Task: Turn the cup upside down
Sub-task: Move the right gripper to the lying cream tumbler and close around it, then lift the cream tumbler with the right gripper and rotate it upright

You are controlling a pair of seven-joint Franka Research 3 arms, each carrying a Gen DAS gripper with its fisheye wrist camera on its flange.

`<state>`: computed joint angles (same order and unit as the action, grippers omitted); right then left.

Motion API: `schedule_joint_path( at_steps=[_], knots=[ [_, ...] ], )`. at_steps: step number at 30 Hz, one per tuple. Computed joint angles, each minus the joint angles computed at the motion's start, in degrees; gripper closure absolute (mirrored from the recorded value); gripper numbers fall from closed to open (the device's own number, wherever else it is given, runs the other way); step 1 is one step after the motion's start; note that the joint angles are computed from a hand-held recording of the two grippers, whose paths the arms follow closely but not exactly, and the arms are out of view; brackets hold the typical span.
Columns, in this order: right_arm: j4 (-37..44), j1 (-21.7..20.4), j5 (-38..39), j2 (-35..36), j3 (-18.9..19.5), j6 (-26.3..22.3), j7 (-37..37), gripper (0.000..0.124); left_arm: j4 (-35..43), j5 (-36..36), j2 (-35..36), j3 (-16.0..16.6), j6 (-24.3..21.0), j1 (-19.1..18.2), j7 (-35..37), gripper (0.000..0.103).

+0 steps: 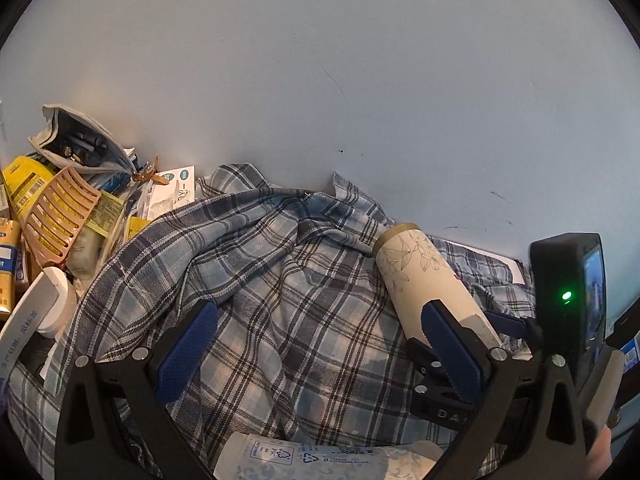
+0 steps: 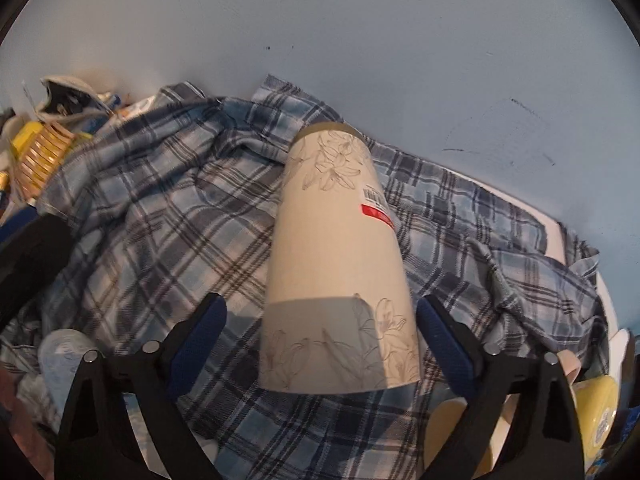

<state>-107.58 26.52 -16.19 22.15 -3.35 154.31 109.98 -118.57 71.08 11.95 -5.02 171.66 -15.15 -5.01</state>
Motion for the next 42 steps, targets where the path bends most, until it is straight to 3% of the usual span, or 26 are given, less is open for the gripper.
schedule_joint_path(
  at_steps=[4, 6, 8, 10, 16, 23, 25, 27, 33, 36, 40, 42],
  knots=[
    [-0.1, 0.6, -2.3, 0.6, -1.1, 0.1, 1.5, 0.043, 0.1, -0.5, -0.8, -1.1, -4.0, -0.5, 2.8, 0.0],
    [-1.4, 0.5, -2.2, 0.1, -1.3, 1.8, 2.6, 0.043, -0.3, -3.4, -1.1, -1.7, -2.7, 0.2, 6.0, 0.0],
    [-2.3, -0.8, 0.5, -1.1, 0.1, 1.0, 1.4, 0.044, -0.8, -3.0, -2.1, -1.6, -2.2, 0.0, 6.3, 0.0],
    [-4.6, -2.6, 4.8, -3.3, 2.1, 0.9, -0.7, 0.044, -1.1, -0.4, -3.6, -1.6, -4.9, -0.8, 4.3, 0.0],
    [-17.7, -4.0, 6.9, -14.8, 4.4, 4.6, -4.1, 0.044, -2.3, 4.7, -7.8, -4.2, -9.3, -0.4, 0.8, 0.0],
    [-34.8, -6.8, 15.2, -27.7, 8.2, 9.4, -15.4, 0.044, -3.6, 10.0, -11.9, -7.1, -5.6, 0.6, -3.2, 0.0],
    [-39.4, -6.2, 18.6, -31.2, 8.2, 11.7, -21.8, 0.044, -3.8, 9.9, -12.8, -8.5, -7.4, -0.1, -1.8, 0.0],
    [-43.0, -3.0, 26.3, -33.7, 5.8, 13.2, -32.5, 0.044, -3.4, 8.6, -12.2, -9.8, -9.4, -1.1, 0.6, 0.0],
    [-49.0, 5.5, 45.9, -39.3, -1.9, 11.1, -58.2, 0.044, -3.7, -1.4, -9.0, -11.2, -11.2, -4.7, 14.4, 0.0],
    [-51.6, 3.8, 46.2, -43.0, -1.6, 9.0, -65.0, 0.044, -5.3, -1.8, -8.9, -11.2, -12.5, -6.3, 16.0, 0.0],
    [-52.1, 0.2, 46.4, -46.5, -3.3, 0.9, -73.4, 0.044, -8.5, -1.7, -9.8, -11.4, -9.9, -7.4, 17.9, 0.0],
    [-52.6, -3.6, 44.2, -47.0, -0.5, 0.9, -72.3, 0.044, -9.4, -0.1, -10.0, -11.8, -10.1, -8.0, 16.7, 0.0]
  ],
)
